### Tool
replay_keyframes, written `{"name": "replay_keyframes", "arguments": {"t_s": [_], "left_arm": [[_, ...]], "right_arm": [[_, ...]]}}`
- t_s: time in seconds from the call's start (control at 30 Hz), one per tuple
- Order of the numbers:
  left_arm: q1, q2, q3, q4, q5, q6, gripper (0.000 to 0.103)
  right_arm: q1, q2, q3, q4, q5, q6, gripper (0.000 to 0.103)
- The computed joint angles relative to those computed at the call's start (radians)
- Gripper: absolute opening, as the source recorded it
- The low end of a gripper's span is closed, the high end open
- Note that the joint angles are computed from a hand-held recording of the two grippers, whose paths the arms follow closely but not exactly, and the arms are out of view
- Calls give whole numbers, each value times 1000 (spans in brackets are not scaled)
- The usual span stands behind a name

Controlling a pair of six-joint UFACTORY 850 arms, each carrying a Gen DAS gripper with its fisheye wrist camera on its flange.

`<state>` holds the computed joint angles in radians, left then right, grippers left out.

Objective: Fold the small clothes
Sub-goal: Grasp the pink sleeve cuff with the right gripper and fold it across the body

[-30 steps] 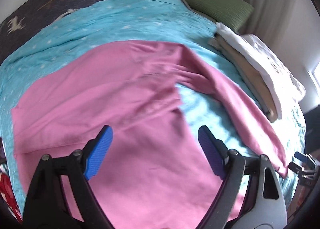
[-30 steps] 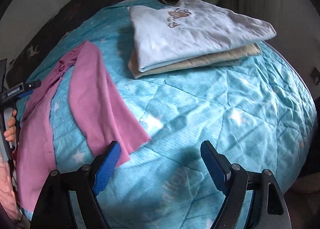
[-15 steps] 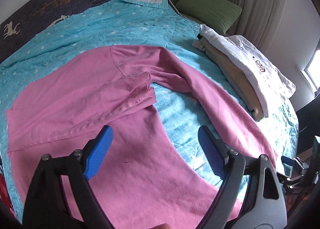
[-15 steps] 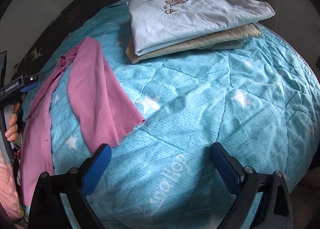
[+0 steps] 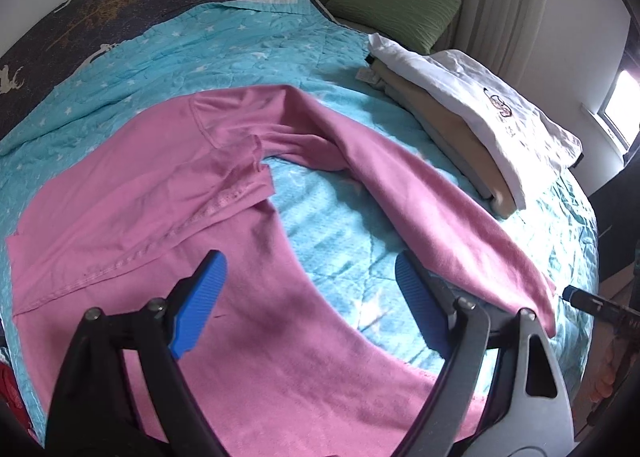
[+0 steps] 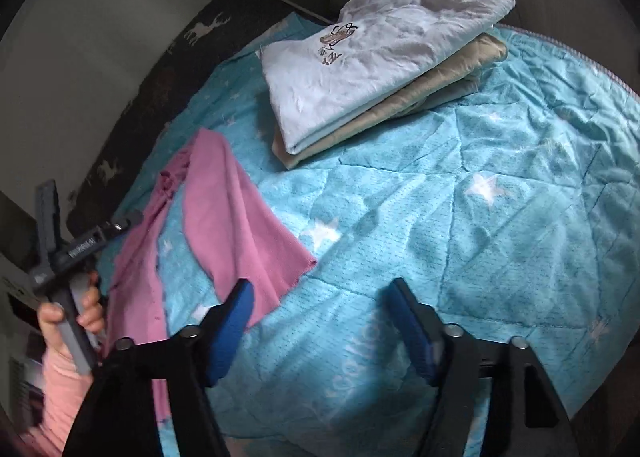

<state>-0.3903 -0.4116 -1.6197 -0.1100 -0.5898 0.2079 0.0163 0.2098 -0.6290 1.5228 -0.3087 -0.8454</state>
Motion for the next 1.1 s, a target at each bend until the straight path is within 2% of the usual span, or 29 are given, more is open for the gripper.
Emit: {"name": "replay_keyframes", "arguments": {"t_s": [0.03, 0.1, 0.17, 0.27, 0.4, 0.43, 0.47, 0.5, 0.7, 0.77, 0.87, 0.93, 1.0, 1.07, 1.1], "left_arm": [[-1, 0, -1, -10, -4, 10, 86], [-3, 2, 0, -23, -7, 26, 86], [-7, 6, 4, -15, -4, 24, 86], [-11, 8, 5, -1, -3, 13, 86], [-7, 23, 20, 15, 10, 0, 86], [-4, 29, 26, 22, 16, -6, 86], [2, 37, 34, 31, 22, -16, 86], [9, 43, 41, 33, 25, -20, 86], [72, 82, 73, 47, 42, -64, 86], [105, 109, 96, 25, 59, -65, 86], [164, 172, 158, 61, 105, -125, 86], [208, 217, 206, 149, 135, -223, 86], [267, 258, 255, 220, 151, -308, 86], [326, 278, 284, 225, 144, -341, 86], [357, 283, 295, 211, 128, -346, 86]], "right_arm": [[-27, 0, 10, 102, -60, -75, 46], [-71, -15, 18, 195, -187, -137, 40], [-87, -36, 12, 201, -265, -149, 40], [-65, -70, -17, 161, -259, -122, 40], [-57, -121, -52, 197, -286, -132, 39], [-51, -121, -60, 186, -273, -131, 14], [-46, -120, -66, 187, -262, -145, 5], [-38, -115, -74, 181, -250, -145, 5], [-3, -21, -128, 361, -178, -371, 5], [29, -17, -189, 359, -158, -419, 5], [119, -72, -329, 347, -136, -484, 5], [203, -133, -439, 237, -124, -454, 6], [306, -205, -538, 28, -110, -355, 9], [394, -290, -618, -181, -125, -243, 24], [441, -337, -651, -286, -143, -196, 40]]}}
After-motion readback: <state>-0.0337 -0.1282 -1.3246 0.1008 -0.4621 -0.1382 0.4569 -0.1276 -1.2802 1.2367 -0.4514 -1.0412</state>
